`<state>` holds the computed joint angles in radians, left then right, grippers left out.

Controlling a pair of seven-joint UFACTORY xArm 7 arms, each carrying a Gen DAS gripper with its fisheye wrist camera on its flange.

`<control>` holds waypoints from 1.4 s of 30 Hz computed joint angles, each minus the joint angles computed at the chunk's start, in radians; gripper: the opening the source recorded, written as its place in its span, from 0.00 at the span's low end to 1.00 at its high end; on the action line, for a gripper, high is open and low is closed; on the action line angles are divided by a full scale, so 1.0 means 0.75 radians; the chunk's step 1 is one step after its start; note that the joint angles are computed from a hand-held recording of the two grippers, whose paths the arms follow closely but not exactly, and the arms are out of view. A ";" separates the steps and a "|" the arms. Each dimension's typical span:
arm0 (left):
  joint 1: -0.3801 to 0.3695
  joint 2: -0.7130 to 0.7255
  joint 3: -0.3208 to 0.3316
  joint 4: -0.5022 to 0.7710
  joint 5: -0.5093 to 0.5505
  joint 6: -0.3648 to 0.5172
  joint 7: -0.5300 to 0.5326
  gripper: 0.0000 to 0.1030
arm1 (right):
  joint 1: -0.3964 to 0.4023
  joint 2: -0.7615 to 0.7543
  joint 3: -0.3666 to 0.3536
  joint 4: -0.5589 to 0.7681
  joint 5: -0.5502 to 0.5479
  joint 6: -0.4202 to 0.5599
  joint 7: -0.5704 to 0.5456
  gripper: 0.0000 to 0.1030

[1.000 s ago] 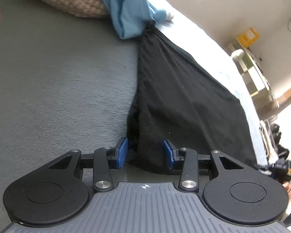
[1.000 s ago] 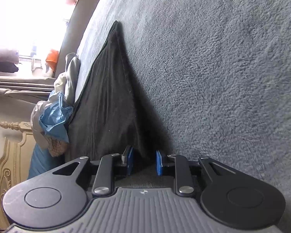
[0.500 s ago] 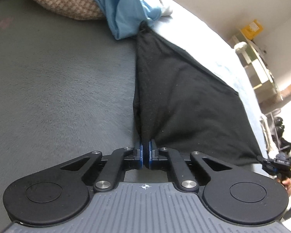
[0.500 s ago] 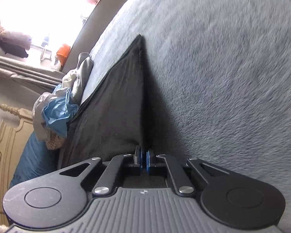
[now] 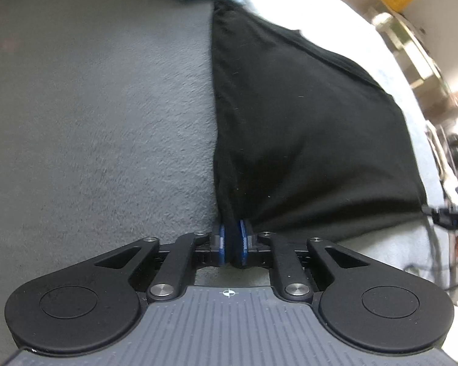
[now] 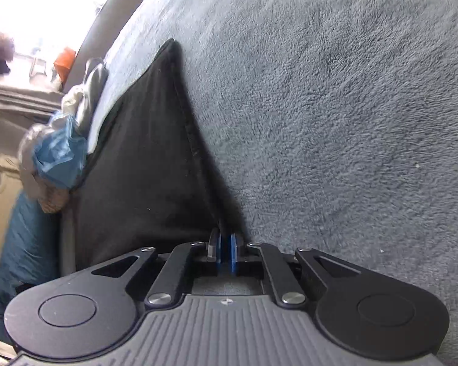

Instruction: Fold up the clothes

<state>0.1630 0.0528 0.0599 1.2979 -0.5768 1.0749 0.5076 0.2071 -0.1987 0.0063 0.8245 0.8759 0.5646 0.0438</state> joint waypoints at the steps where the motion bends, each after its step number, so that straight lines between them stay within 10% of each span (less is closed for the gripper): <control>1: -0.001 -0.011 0.001 0.003 0.033 -0.024 0.011 0.26 | -0.012 -0.011 0.003 0.007 -0.048 0.005 0.023 0.08; 6: -0.015 -0.052 0.003 0.003 0.138 -0.198 0.037 0.29 | -0.100 -0.128 0.060 -0.021 -0.424 -0.159 0.229 0.09; 11: -0.057 0.036 -0.048 0.102 -0.070 -0.182 0.265 0.29 | 0.095 0.132 0.008 0.277 -0.350 -0.133 -0.189 0.09; 17: -0.121 0.149 -0.105 0.123 -0.003 -0.289 0.343 0.29 | 0.132 0.451 0.210 0.618 -0.402 0.019 -0.666 0.09; 21: -0.072 0.218 -0.110 0.184 -0.115 -0.314 0.186 0.29 | 0.156 0.555 0.207 0.689 -0.564 0.110 -0.578 0.08; 32: -0.042 0.248 -0.147 0.201 -0.128 -0.420 0.140 0.30 | 0.111 0.562 0.359 0.707 -0.247 -0.011 -0.969 0.08; 42: -0.025 0.311 -0.183 0.283 -0.178 -0.488 0.202 0.34 | 0.110 0.637 0.305 0.837 -0.327 0.049 -0.814 0.09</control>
<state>0.1446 0.2863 -0.0775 1.5099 -0.7101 0.7091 0.6593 0.2898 0.2794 0.2350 1.4522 0.6308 0.6015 -0.5666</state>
